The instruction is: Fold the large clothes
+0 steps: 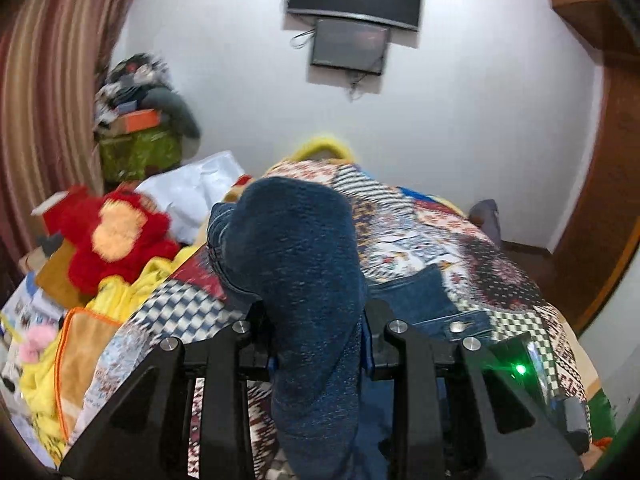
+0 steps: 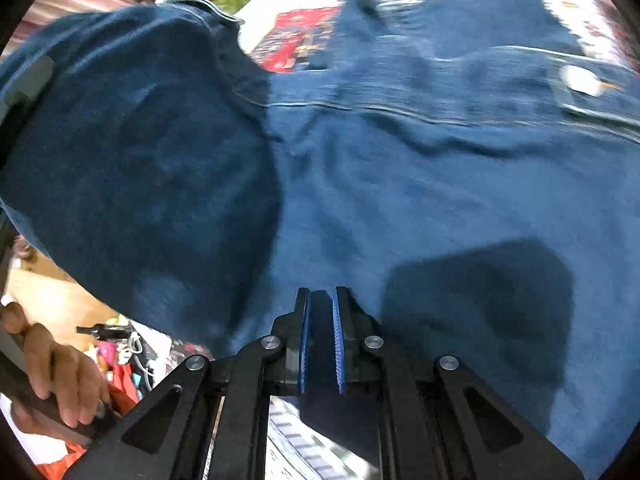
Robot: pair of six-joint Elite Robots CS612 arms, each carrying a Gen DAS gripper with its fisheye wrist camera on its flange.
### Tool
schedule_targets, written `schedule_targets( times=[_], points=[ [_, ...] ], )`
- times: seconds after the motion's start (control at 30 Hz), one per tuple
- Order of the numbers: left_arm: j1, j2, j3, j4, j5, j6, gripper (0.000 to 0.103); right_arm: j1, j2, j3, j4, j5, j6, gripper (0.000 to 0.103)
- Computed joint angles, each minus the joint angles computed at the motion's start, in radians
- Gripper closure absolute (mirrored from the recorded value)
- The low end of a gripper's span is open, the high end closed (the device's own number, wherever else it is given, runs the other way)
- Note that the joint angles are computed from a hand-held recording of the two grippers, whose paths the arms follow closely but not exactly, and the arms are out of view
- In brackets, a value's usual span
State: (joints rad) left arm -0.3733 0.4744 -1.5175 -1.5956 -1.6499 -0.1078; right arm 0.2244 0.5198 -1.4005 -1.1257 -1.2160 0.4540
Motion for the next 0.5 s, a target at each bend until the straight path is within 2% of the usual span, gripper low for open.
schedule_targets(
  times=[0.1, 0.2, 0.3, 0.4, 0.5],
  points=[
    [-0.021, -0.006, -0.001, -0.016, -0.031, 0.050, 0.073, 0.005, 0.009, -0.072, 0.049, -0.124, -0.052, 0.097],
    [-0.041, -0.010, -0.004, -0.023, -0.085, 0.088, 0.073, 0.002, 0.020, -0.156, 0.105, -0.213, -0.062, 0.097],
    [-0.060, -0.006, -0.020, -0.011, -0.150, 0.151, 0.073, -0.009, 0.042, -0.254, 0.151, -0.308, -0.024, 0.097],
    [-0.084, -0.003, -0.028, 0.057, -0.221, 0.229, 0.074, -0.030, 0.068, -0.359, 0.202, -0.351, 0.053, 0.097],
    [-0.115, 0.009, -0.046, 0.154, -0.227, 0.322, 0.075, -0.042, 0.086, -0.448, 0.262, -0.424, 0.123, 0.097]
  ],
)
